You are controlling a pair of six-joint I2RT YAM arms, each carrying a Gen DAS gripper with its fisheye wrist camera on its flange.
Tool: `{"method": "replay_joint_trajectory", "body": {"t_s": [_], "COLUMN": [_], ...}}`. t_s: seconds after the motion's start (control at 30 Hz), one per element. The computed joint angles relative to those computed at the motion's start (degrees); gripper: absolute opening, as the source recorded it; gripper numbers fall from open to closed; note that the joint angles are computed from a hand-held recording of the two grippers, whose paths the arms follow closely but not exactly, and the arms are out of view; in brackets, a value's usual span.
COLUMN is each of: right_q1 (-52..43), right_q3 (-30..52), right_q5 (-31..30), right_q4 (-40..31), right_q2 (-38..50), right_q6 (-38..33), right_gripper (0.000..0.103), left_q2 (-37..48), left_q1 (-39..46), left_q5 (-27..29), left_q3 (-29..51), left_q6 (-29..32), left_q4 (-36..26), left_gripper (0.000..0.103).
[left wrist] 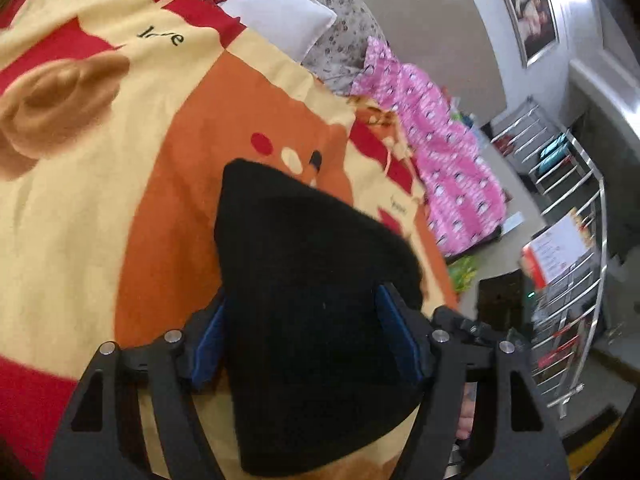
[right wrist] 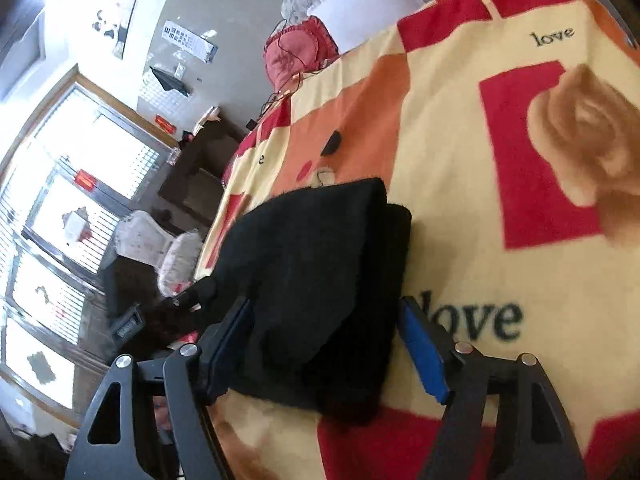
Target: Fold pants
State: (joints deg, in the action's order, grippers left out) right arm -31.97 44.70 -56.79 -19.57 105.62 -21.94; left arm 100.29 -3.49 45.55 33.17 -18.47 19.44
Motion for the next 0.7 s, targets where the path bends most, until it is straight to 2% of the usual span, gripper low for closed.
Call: {"method": "replay_joint_trajectory", "body": {"t_s": [0.1,0.13,0.2,0.23,0.27,0.33,0.4,0.53,0.63,0.7], "right_q1": [-0.6,-1.2,-2.1,-3.2,-3.8,-4.2,-4.1,-6.6,-5.8,-4.6], "right_q3": [1.6,0.8,-1.6,-1.3,-1.6,-3.0,-3.4,3.0,9.4,11.5], "right_q5": [-1.7,-2.0,-0.8,-2.2,-2.8,-2.3,-2.3,-5.1,-1.3,2.7], "right_q4": [-3.1,-3.2,0.3,0.2,0.3,0.4,0.9,-2.9,-3.4,-4.8], "right_q2": [1.7,1.3,0.8,2.1,2.5,0.7,-2.4,-2.5,2.8,6.1], "right_q6": [-3.4,-4.3,-1.5,-2.4,-2.6,-3.3,-1.9,-0.3,2.9,2.8], "right_gripper": [0.074,0.072,0.042,0.039,0.034,0.03,0.026,0.025,0.025,0.028], "left_q2": [1.3,1.1,0.8,0.6,-0.5,-6.7,-9.1,-1.5,6.4,7.9], "left_q1": [1.3,1.2,0.5,0.7,0.5,-3.5,-5.7,-7.8,-9.9,-10.6], "left_q5": [3.1,2.6,-1.0,-1.2,-1.7,-9.7,-11.8,-9.9,-13.5,-15.3], "left_q3": [0.7,0.8,1.1,1.0,0.4,0.3,1.8,13.3,20.0,19.0], "left_q6": [-3.0,-3.0,-2.2,-2.6,-2.6,0.1,0.9,-0.5,0.0,-0.3], "left_q4": [1.2,0.5,-2.2,-2.2,-2.2,-6.6,-7.9,-10.8,-14.9,-12.6], "left_gripper": [0.067,0.056,0.036,0.028,0.027,0.025,0.025,0.026,0.03,0.038]}}
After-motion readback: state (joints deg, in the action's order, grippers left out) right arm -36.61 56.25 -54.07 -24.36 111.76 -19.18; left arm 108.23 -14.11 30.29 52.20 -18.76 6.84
